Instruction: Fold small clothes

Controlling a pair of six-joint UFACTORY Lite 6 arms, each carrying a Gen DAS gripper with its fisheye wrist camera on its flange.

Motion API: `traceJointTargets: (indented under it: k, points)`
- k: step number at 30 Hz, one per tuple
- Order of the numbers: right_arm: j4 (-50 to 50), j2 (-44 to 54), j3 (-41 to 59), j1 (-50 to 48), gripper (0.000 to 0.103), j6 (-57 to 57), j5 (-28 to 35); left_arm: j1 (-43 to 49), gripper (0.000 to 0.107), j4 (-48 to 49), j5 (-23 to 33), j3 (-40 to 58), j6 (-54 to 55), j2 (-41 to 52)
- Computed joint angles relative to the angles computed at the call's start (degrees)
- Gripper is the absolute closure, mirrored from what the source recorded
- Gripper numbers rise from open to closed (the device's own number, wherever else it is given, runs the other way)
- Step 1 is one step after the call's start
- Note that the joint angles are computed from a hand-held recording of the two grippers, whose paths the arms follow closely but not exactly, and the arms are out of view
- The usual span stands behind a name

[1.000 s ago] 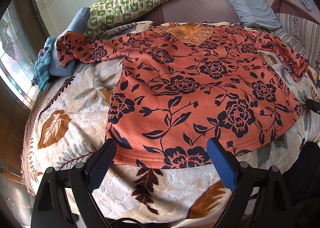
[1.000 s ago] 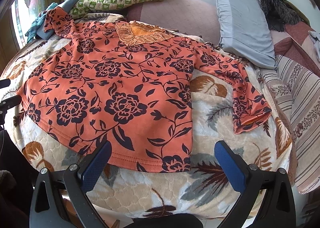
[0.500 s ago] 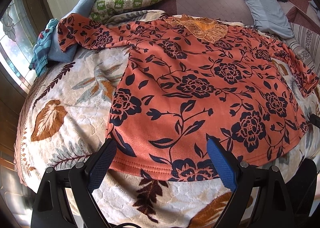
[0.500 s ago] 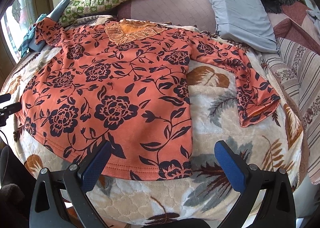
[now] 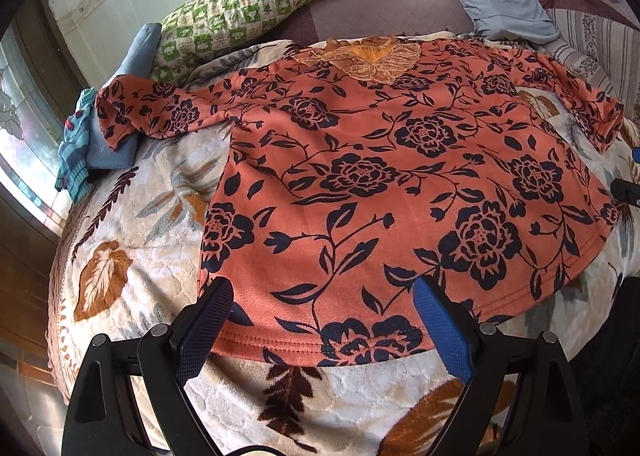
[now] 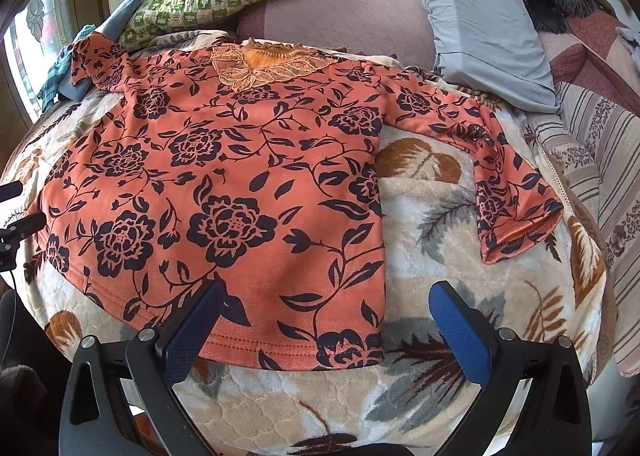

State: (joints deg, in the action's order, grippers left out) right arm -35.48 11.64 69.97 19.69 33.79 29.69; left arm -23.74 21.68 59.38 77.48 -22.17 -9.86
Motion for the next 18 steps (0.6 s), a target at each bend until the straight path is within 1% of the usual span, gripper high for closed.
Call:
traceJointTargets:
  k: [5, 18]
  points:
    - [-0.98, -0.55, -0.42, 0.59, 0.0, 0.67, 0.37, -2.5, 0.016, 0.64, 1.01, -0.75, -0.76, -1.67]
    - [-2.75, -1.05, -0.72, 2.36, 0.0, 2.32, 1.33, -0.9, 0.015, -0.82, 2.51, 2.58, 0.26, 0.25]
